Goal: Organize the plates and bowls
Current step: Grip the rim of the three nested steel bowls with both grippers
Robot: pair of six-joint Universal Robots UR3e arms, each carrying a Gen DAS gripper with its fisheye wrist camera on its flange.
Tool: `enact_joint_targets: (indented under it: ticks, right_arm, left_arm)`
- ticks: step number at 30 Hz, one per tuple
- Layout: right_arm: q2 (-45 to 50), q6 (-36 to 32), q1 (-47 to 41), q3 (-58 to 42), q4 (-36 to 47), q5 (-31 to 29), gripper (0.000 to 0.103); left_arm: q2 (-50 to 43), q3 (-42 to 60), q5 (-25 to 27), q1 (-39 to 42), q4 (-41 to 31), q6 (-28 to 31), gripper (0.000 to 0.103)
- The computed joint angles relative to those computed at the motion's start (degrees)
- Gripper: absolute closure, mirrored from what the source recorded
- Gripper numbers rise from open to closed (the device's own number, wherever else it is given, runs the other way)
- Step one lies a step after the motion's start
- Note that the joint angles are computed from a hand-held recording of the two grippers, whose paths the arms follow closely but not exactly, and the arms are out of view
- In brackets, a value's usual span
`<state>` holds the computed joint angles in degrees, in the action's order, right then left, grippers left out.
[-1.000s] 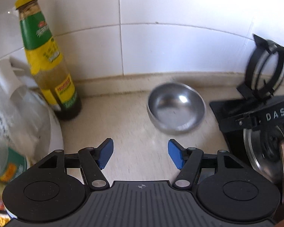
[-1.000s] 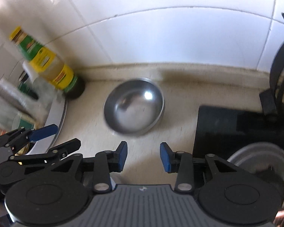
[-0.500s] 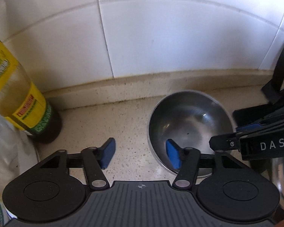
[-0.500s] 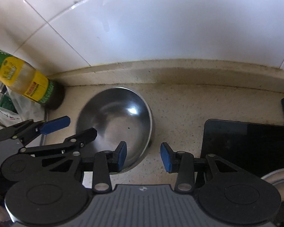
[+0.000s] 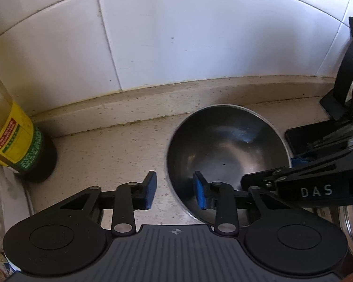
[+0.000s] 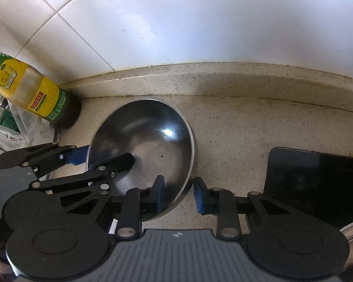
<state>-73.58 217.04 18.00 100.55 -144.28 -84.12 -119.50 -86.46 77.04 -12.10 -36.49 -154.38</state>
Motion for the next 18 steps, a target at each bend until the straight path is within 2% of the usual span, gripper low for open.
enact_joint_targets:
  ticks: [2, 6, 18]
  right_arm:
    - [-0.12, 0.16, 0.01, 0.21, -0.34, 0.04, 0.059]
    - [-0.45, 0.31, -0.07, 0.43, -0.14, 0.05, 0.059]
    - [-1.18, 0.48, 1.05, -1.15, 1.59, -0.24, 0.059]
  left_arm:
    - [0.04, -0.17, -0.85, 0.08, -0.24, 0.44, 0.070]
    - [0.52, -1.26, -1.03, 0.00, 0.80, 0.87, 0.073]
    - [5.04, -4.37, -1.77, 0.53, 1.99, 1.28, 0.072]
